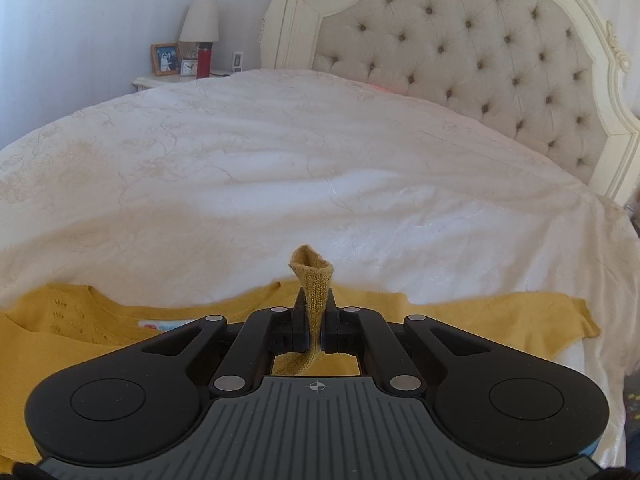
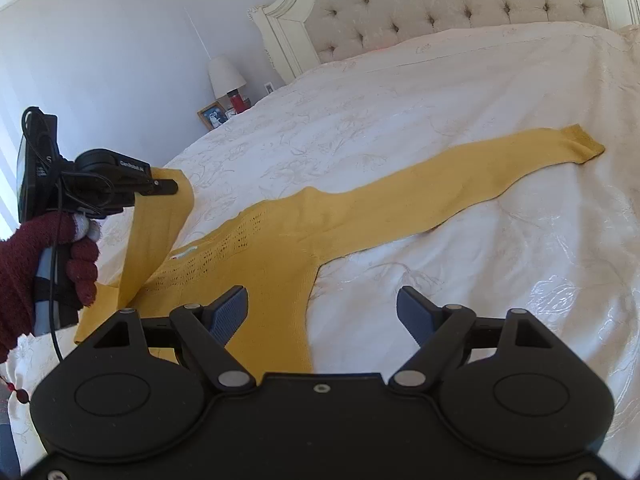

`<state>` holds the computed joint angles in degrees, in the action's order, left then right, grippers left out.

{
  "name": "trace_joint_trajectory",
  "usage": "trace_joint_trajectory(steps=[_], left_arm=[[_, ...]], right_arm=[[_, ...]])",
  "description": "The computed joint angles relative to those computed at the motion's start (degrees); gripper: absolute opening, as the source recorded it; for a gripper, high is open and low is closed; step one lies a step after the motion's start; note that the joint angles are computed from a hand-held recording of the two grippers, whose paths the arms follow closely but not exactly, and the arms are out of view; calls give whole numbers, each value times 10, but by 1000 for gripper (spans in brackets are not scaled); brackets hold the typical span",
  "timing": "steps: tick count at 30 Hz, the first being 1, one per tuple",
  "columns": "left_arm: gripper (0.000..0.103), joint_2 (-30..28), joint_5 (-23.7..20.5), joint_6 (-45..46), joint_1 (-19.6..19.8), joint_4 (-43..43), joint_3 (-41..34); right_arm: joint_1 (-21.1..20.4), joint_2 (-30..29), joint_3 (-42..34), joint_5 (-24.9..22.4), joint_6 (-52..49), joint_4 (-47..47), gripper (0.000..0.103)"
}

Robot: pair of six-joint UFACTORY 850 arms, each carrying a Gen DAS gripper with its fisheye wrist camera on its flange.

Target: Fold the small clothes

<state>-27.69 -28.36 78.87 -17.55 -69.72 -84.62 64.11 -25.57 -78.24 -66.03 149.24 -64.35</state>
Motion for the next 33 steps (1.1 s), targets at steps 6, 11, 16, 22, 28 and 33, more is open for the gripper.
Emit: trace_joint_trajectory(steps=[6, 11, 16, 22, 28, 33], left_arm=[[14, -15, -10, -60, -18, 65, 2], [31, 2, -33, -31, -9, 54, 24], [33, 33, -73, -44, 27, 122, 60], [33, 88, -79, -49, 100, 238, 150], [34, 146, -66, 37, 186, 253, 239], [34, 174, -83, 32, 238, 264, 269]], right_arm=[[0, 13, 19, 2, 18, 3, 83], [-3, 15, 26, 10, 20, 7, 83], [-5, 13, 26, 24, 14, 3, 83], [-9, 3, 23, 48, 20, 0, 83], [-11, -9, 15, 63, 26, 4, 83], [-13, -22, -1, 71, 5, 7, 83]])
